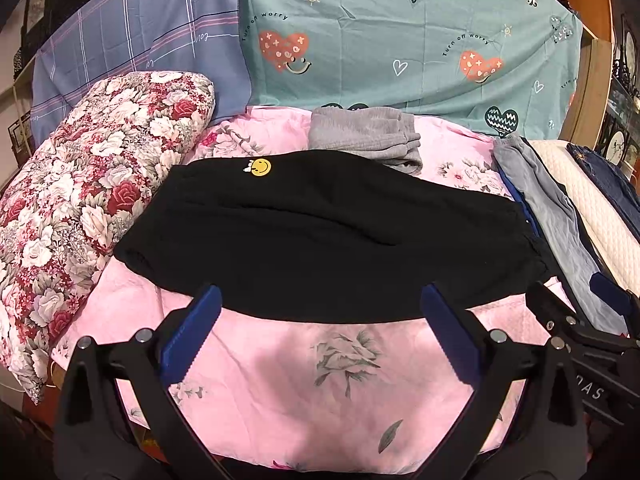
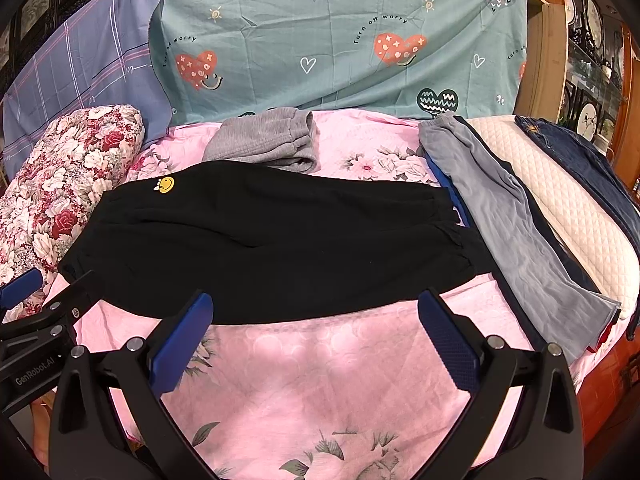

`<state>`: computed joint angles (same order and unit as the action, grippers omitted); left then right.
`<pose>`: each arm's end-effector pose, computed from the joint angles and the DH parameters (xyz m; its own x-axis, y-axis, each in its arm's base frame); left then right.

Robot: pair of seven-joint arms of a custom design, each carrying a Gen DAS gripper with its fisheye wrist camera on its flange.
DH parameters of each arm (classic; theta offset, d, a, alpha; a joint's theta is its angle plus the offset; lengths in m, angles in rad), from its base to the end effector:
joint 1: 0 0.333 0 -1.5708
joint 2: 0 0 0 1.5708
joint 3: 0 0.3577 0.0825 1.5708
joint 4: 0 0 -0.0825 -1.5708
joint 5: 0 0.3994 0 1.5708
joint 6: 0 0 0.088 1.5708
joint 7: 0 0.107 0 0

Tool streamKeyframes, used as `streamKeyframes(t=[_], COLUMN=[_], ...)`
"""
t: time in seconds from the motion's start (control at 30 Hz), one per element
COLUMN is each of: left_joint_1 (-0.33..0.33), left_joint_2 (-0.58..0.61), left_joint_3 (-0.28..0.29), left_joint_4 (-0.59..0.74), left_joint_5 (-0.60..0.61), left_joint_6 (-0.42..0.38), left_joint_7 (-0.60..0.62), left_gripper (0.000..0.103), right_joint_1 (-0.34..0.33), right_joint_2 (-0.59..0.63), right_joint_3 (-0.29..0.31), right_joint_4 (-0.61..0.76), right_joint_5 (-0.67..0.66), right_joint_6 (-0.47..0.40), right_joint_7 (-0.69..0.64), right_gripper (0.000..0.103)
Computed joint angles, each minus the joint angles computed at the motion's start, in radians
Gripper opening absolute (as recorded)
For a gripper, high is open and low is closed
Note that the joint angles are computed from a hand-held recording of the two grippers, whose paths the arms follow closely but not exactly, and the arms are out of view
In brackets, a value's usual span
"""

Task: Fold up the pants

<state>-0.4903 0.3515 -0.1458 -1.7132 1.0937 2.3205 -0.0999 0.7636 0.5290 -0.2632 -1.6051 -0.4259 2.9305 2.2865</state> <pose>0.5862 -0.3974 0.4527 0.3467 -0.9372 0.0376 -0.5994 -0.2522 -0.7597 0.6384 0.4268 0.4471 0.2690 -0.9625 -0.0345 -0.6384 -0.1514 -0.7546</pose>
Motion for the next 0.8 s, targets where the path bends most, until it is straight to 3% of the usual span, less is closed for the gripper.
streamKeyframes(t=[0.8], left_joint_1=[0.008], left_joint_2=[-0.010], left_joint_3=[-0.002], left_joint_4=[-0.003], left_joint_5=[-0.016], left_joint_6=[0.007], left_joint_7=[0.014], left_gripper=[0.101], right_joint_1=[0.006], right_joint_2=[0.004], right_joint_3=[-0.007], right_joint_4=[-0.005], right_joint_5=[0.007], right_joint_6=[0.006], right_joint_7=[-0.004], right_gripper=[0.102])
